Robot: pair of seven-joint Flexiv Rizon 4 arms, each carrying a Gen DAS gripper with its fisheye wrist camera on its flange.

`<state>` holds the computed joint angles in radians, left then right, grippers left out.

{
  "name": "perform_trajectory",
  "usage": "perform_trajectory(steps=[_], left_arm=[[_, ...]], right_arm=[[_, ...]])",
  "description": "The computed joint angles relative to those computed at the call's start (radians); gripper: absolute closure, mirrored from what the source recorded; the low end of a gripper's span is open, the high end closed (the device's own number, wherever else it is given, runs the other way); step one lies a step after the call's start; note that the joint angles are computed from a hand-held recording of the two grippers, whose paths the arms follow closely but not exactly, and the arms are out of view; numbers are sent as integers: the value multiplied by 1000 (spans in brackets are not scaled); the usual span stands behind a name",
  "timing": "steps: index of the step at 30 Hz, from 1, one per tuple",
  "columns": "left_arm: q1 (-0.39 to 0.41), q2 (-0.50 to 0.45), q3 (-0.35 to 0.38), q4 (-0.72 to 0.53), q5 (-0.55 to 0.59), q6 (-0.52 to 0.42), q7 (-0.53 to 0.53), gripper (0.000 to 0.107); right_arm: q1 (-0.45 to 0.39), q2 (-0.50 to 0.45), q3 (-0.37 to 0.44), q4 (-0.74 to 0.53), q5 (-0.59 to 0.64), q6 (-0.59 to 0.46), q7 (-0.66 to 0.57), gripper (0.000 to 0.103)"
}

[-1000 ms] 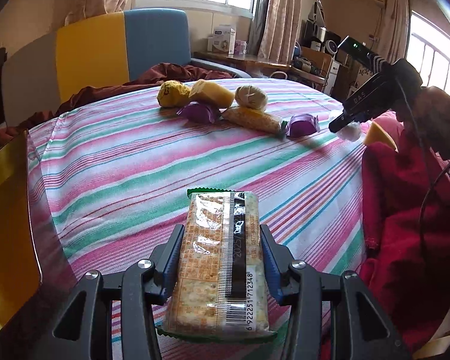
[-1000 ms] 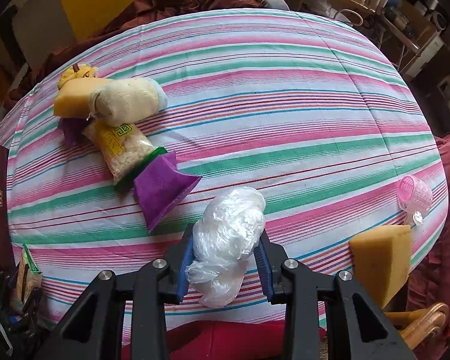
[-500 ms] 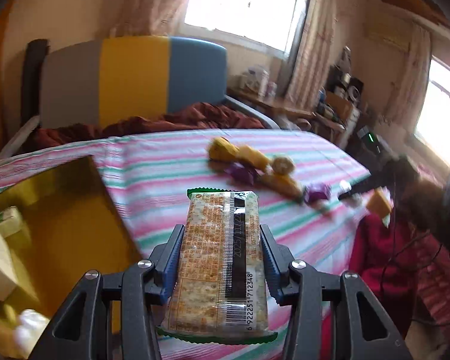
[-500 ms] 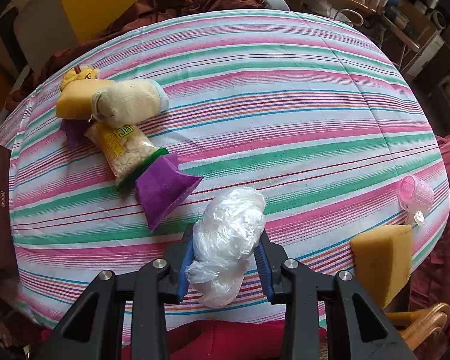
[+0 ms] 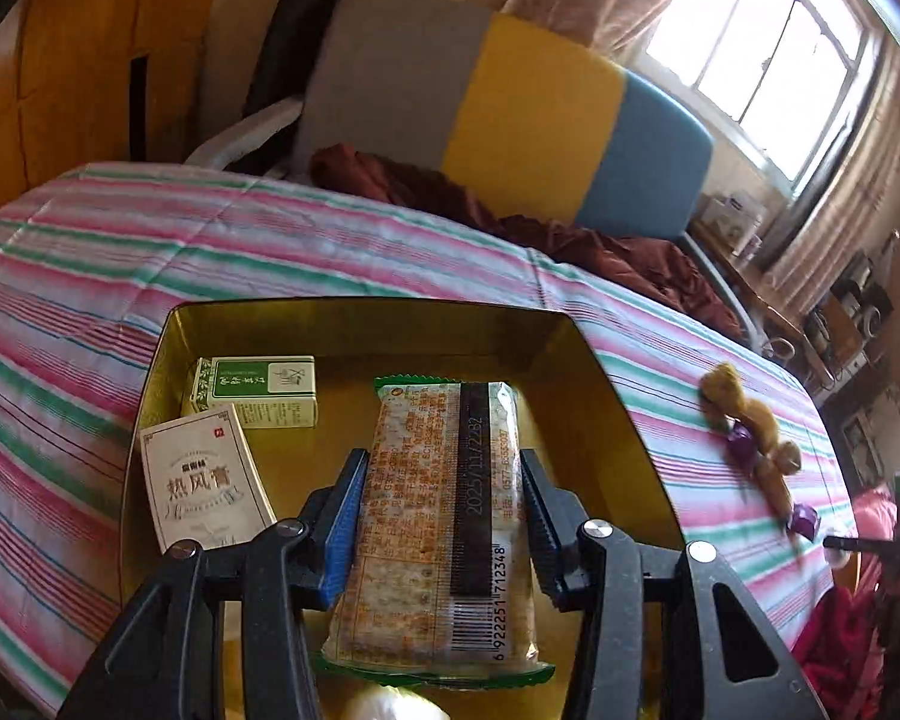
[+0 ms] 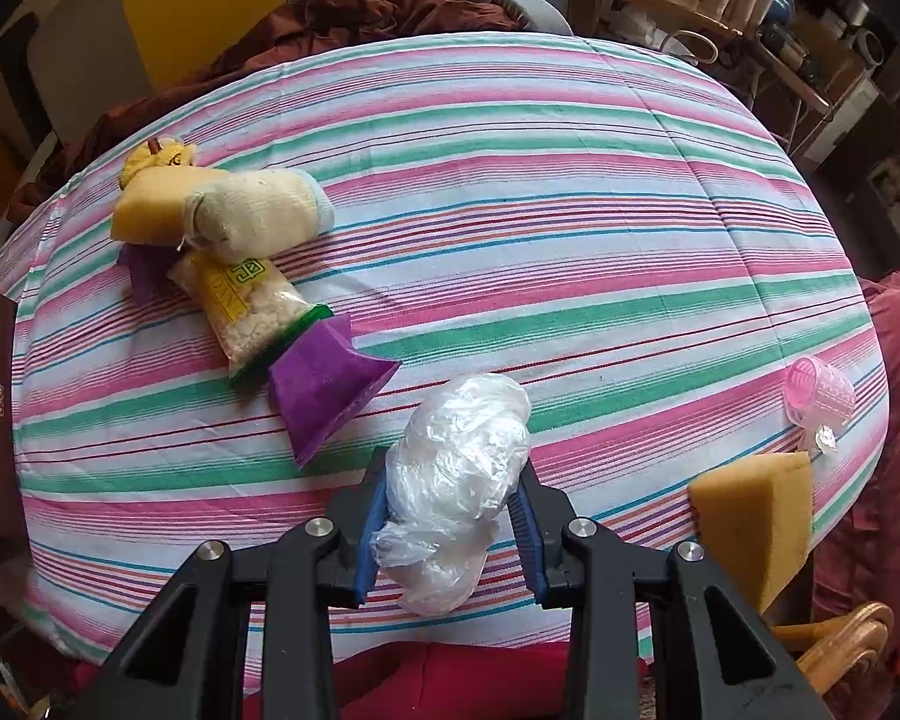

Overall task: Organize objects
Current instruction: 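Carry the cracker packet into the gold tray and open the left tool while the right tool holds the bag, then carry the clear plastic bag into the tray and open the right tool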

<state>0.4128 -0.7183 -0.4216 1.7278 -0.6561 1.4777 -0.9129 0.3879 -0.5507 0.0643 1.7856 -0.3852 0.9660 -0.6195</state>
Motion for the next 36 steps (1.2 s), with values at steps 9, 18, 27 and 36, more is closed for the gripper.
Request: perform_trajectory(steps=[9,18,27,36], left_arm=[[-203,-123,348,-245,151,-198,-288,56],[-147,-45,267,-99,196,-3,-266,54],[46,79,22,178,342,329,-250,52],[40,136,68,260,474,390,-362,52]], right_arm=[[-2,3,0,8,1,18,-1,66],[0,5,-3,14,1,33,-1,66],[53,41,-79,75,-137,80,126,66],[87,54,-92,63,-344,47,259,66]])
